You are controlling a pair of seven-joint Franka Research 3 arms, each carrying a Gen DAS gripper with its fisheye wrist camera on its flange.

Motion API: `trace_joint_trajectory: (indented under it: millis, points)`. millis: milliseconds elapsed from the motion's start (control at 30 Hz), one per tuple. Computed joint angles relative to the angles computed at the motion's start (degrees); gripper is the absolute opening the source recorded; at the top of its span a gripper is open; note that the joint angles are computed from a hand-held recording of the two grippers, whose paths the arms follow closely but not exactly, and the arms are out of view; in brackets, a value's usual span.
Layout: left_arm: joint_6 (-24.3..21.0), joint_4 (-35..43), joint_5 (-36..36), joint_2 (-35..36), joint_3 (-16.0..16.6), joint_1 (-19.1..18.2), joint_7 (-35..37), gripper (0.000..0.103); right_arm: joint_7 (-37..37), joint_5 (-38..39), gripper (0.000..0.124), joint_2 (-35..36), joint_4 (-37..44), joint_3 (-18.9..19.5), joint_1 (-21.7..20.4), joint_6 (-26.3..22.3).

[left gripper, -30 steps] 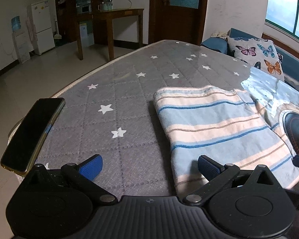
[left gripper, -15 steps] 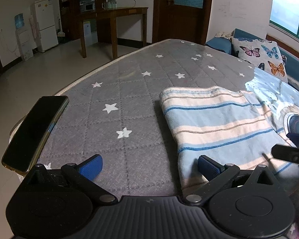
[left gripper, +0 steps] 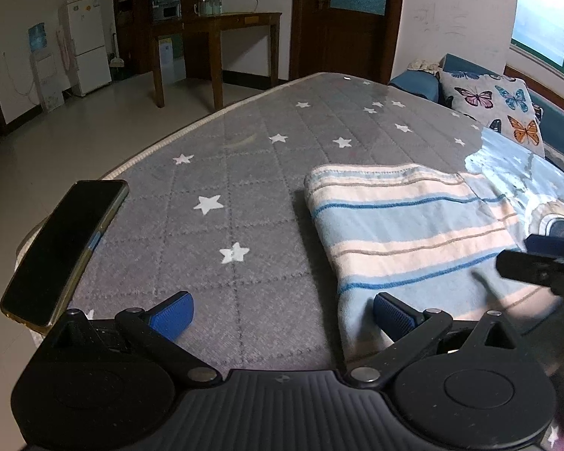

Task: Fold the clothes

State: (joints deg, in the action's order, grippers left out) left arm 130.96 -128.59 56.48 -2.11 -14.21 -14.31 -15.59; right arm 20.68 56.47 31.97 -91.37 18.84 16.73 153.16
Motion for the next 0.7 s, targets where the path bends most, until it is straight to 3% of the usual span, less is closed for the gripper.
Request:
trace_joint_trajectory:
  millis: [100,300,500,633,700]
  points:
    - [0.2,0.2,-0.1,0.2,0.1,0.1,0.1,0.103,-2.9,1.5,0.087,0.3,1.3,1.1,-0.5,0.0]
    - [0.8,0.1,-0.5,0.3,0.3,0.2,0.3,0.103,7.8,-5.3,0.087,6.2,10.0,-2.3,2.7,-3.6]
    - [0.9,0.2,-0.4,0.6,0.3,0.2,0.5,0.103,7.8,-6.9,0.087,6.9,10.9,0.1,1.3,-2.5]
    - [1.1,0.2,-0.7,0.6,0.4,0.3,0.4,0.103,10.1,-8.0,0.087,9.8,16.2,0.4,1.7,-5.2]
    - [1.1,0.3,-0.8,0.7,0.5,0.3,0.5,0.103,14.6,-10.8,0.088,12.5,20.8,-1.2,3.3,-7.7]
